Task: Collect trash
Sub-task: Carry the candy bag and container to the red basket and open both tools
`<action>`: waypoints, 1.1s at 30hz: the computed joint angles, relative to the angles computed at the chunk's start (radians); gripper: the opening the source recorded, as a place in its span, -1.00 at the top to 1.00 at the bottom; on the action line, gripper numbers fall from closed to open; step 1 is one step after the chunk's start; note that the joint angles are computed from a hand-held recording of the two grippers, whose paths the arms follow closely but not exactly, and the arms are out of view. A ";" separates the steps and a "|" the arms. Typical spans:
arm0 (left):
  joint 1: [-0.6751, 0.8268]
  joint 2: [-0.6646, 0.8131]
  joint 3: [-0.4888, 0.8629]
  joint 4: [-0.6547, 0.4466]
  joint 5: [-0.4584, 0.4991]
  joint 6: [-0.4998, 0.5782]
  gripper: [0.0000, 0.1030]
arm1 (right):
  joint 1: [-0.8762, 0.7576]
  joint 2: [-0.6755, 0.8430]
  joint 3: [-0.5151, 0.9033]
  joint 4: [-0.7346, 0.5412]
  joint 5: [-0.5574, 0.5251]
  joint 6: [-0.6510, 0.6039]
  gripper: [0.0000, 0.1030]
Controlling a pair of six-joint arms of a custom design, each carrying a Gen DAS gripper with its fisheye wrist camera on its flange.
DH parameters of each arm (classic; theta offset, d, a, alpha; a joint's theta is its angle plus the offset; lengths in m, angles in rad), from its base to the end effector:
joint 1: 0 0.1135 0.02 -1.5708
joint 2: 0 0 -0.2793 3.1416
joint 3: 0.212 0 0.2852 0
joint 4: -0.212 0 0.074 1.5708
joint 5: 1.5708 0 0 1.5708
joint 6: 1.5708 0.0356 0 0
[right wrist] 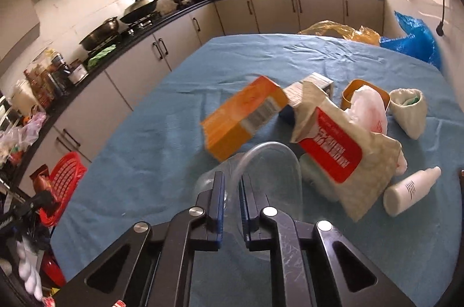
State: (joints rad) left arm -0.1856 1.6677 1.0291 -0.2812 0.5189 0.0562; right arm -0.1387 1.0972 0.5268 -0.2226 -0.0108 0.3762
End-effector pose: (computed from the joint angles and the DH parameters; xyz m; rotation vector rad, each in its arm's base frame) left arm 0.3606 -0.0857 0.1900 0.5112 2.3956 -0.6995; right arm 0.2344 -0.0323 0.1839 0.5977 2.2907 0.1276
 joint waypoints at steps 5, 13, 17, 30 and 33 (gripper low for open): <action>0.115 -0.016 -0.014 0.011 0.031 -0.002 0.37 | 0.131 -0.055 0.019 -0.050 0.078 0.053 0.79; 0.265 0.045 0.044 0.011 0.016 0.025 0.37 | 0.398 0.075 0.158 -0.019 0.158 0.128 0.79; 0.298 0.106 0.107 0.015 -0.011 0.048 0.36 | 0.496 0.262 0.283 0.059 0.123 0.151 0.79; 0.357 0.261 0.243 0.001 0.019 0.080 0.14 | 0.624 0.799 0.779 0.104 0.045 0.136 0.75; 0.375 0.265 0.242 0.013 0.035 0.072 -0.06 | 0.616 0.857 0.833 0.101 0.003 0.169 0.41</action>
State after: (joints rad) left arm 0.1892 1.9328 1.2712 -0.2681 0.5542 0.1286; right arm 0.4770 1.9543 1.3602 -0.1220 -0.0075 0.5453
